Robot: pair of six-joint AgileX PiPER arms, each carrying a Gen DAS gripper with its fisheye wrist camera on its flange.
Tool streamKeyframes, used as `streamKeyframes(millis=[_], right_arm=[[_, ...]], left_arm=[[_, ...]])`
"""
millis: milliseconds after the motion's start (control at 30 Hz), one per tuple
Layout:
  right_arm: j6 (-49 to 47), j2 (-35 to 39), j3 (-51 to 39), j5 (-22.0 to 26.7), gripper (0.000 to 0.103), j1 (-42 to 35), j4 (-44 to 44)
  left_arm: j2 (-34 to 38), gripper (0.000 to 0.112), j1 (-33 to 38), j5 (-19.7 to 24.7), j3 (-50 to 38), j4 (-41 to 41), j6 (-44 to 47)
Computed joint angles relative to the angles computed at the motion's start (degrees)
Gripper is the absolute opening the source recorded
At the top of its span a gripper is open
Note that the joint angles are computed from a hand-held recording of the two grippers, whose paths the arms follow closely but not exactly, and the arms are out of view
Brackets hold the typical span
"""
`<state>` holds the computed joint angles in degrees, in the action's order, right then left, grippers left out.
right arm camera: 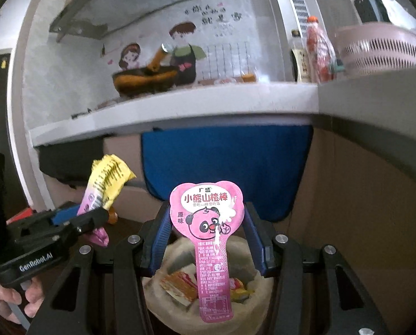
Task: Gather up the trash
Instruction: 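Open both tools over the bin to drop wrapper and candy card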
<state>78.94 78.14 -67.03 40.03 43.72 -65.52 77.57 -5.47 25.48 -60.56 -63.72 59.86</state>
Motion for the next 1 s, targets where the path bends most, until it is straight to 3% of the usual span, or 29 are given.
streamKeyframes(millis=[333, 633, 767, 867, 1000], right_arm=[[0.9, 5.2, 1.6, -9.8, 0.047, -8.7, 4.3], [1.9, 8.5, 3.5, -17.2, 0.047, -14.6, 7.1], [0.8, 10.0, 3.9, -19.5, 0.047, -16.5, 8.8], [-0.5, 11.3, 4.0, -21.0, 0.047, -17.8, 10.3], [-2.2, 13.7, 3.2, -22.5, 0.047, -19.1, 12.8]], left_arm=[[11.1, 0.036, 0.2, 2.2, -4.6, 3.5, -2.5], [22.9, 0.036, -1.0, 8.2, -11.3, 11.3, -10.6], [28.0, 0.036, -2.5, 8.5, -14.2, 15.4, -15.9], [28.7, 0.036, -3.8, 5.1, -13.8, 14.2, -14.2], [30.4, 0.036, -4.7, 4.8, -15.2, 14.9, -15.0]])
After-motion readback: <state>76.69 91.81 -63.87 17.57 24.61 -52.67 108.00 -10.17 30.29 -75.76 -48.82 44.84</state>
